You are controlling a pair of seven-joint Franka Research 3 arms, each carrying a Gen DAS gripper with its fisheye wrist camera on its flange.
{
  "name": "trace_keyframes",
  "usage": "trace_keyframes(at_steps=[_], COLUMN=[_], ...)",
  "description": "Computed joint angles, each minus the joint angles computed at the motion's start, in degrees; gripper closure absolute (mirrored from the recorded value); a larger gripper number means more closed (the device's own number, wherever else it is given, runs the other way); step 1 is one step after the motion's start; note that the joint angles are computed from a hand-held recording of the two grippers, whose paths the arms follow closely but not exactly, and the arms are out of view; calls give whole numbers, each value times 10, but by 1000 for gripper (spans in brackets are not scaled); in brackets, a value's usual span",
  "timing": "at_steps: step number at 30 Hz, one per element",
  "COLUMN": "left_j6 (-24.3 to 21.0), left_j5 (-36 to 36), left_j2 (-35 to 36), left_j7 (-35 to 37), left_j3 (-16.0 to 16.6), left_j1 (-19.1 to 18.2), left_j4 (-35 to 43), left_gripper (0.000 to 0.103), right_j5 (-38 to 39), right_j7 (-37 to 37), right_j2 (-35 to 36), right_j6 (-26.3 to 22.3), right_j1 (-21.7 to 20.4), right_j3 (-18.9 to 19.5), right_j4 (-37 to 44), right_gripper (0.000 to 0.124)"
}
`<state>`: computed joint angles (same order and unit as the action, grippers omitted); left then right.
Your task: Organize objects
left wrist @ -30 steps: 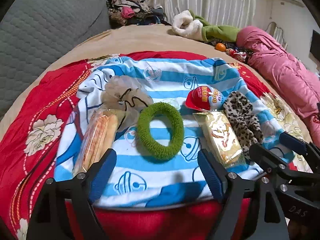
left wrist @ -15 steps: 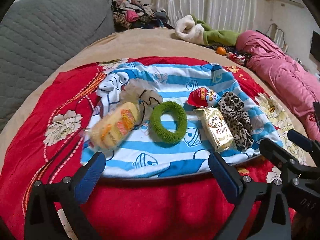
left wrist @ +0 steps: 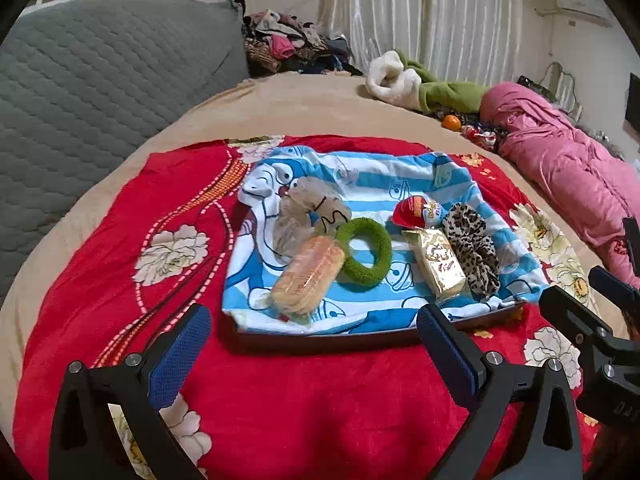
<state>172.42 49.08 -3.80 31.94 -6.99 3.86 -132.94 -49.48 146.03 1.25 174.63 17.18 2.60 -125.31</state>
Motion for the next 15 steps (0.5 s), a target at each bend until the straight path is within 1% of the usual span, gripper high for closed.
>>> trace_keyframes(at_steps=[3, 6, 10, 15], left_j6=[0, 1, 4, 2], left_j5=[2, 4, -3, -16], left_j2=[-20, -41, -70, -109], left_j7=[-2, -5, 0, 9], left_j3=[-1, -6, -15, -28], left_j1=[3, 10, 20, 32], left_j4=[-13, -26, -45, -71], left_gripper=[1, 1, 1, 1], right_j5=[-11, -28, -39, -55], right_j7=[9, 25, 35, 52], right_j2=[-15, -32, -58, -93], right_j6=[-3, -2, 2, 5], right_j1=[-2, -13, -33, -68], right_j3=[4, 16, 39, 77], right_j4=[-9, -18, -33, -52], right_gripper=[28, 28, 28, 26])
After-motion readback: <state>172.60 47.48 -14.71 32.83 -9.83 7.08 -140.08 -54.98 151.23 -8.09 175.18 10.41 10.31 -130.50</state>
